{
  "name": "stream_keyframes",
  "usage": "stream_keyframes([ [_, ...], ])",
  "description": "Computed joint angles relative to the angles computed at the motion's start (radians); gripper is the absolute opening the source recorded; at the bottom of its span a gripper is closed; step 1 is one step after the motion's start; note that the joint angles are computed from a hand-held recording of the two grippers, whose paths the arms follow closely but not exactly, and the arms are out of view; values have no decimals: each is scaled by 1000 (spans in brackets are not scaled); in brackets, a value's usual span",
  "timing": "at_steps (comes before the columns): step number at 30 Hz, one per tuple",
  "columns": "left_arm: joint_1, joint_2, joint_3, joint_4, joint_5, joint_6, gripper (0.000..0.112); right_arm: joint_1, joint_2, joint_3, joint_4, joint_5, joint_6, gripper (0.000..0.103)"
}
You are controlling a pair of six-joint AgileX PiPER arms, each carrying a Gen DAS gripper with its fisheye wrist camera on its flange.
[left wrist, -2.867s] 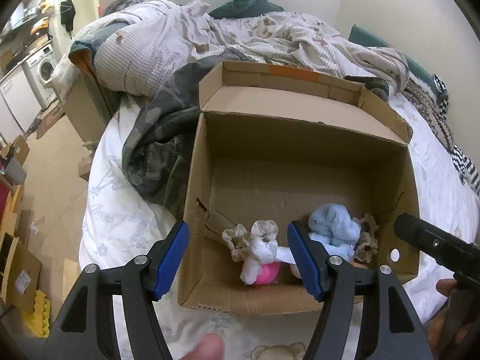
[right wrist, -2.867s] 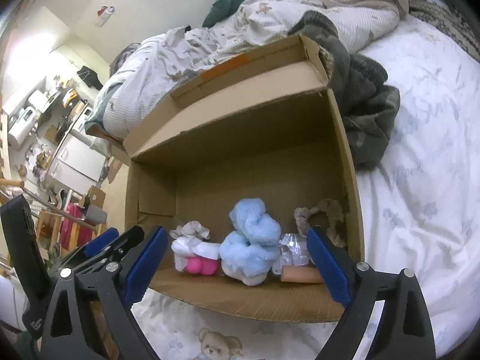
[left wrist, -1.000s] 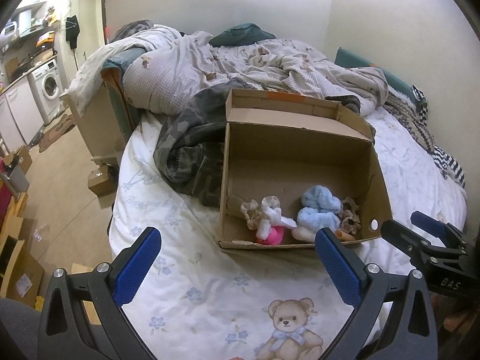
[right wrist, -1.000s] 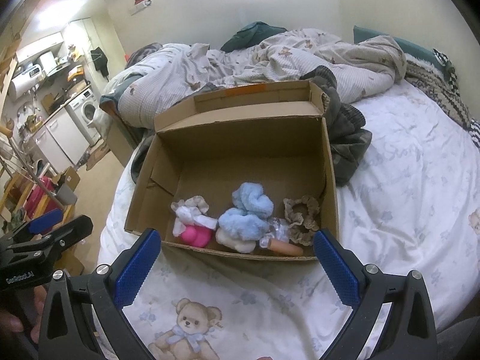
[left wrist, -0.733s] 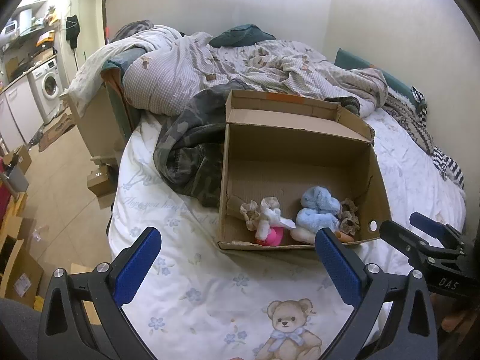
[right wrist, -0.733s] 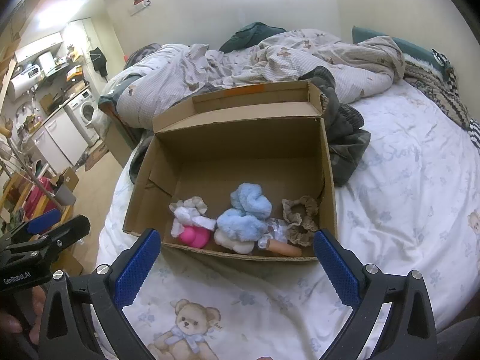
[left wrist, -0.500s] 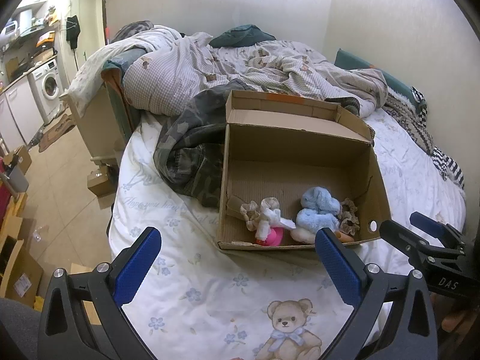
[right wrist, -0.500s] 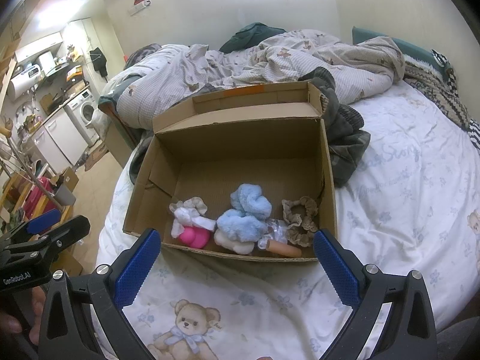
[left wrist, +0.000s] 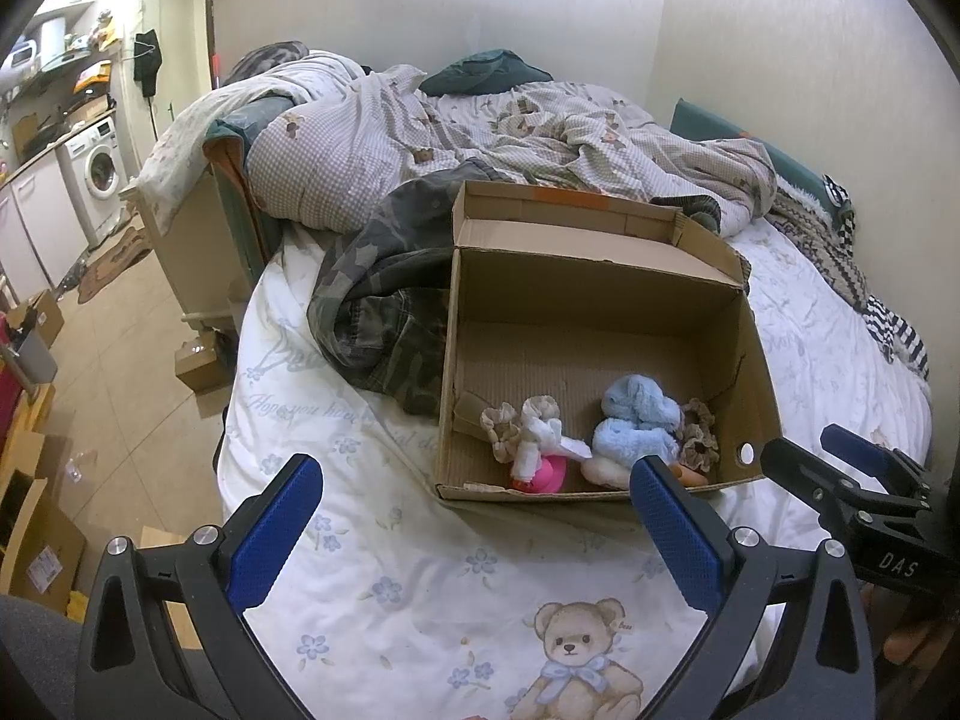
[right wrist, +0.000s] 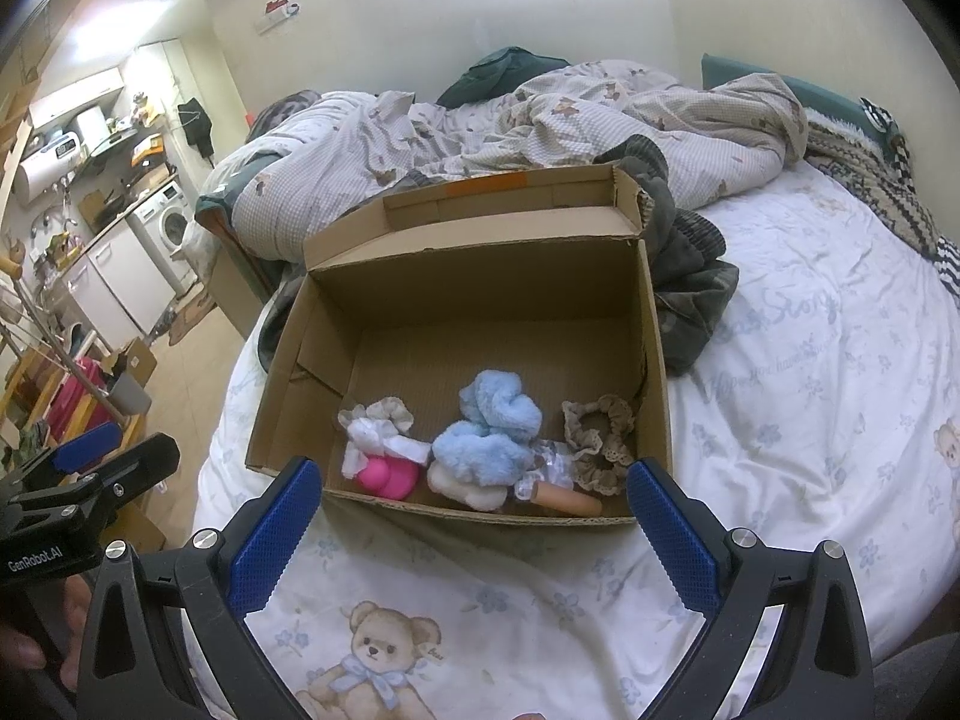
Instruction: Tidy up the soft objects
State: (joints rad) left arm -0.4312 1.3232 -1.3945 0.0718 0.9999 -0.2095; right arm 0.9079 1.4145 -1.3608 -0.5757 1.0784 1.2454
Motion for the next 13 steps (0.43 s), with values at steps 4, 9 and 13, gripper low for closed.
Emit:
stream_keyframes([
  [4,0,-1,-1,-1,1,0,102,0,0,0,0,0,-1,103],
  [9,-1,-1,-1,3,1,0,102,0,0,0,-1,0,0,103],
  [13,-1,-1,0,2,0,-2,102,0,0,0,1,-1,-1,103],
])
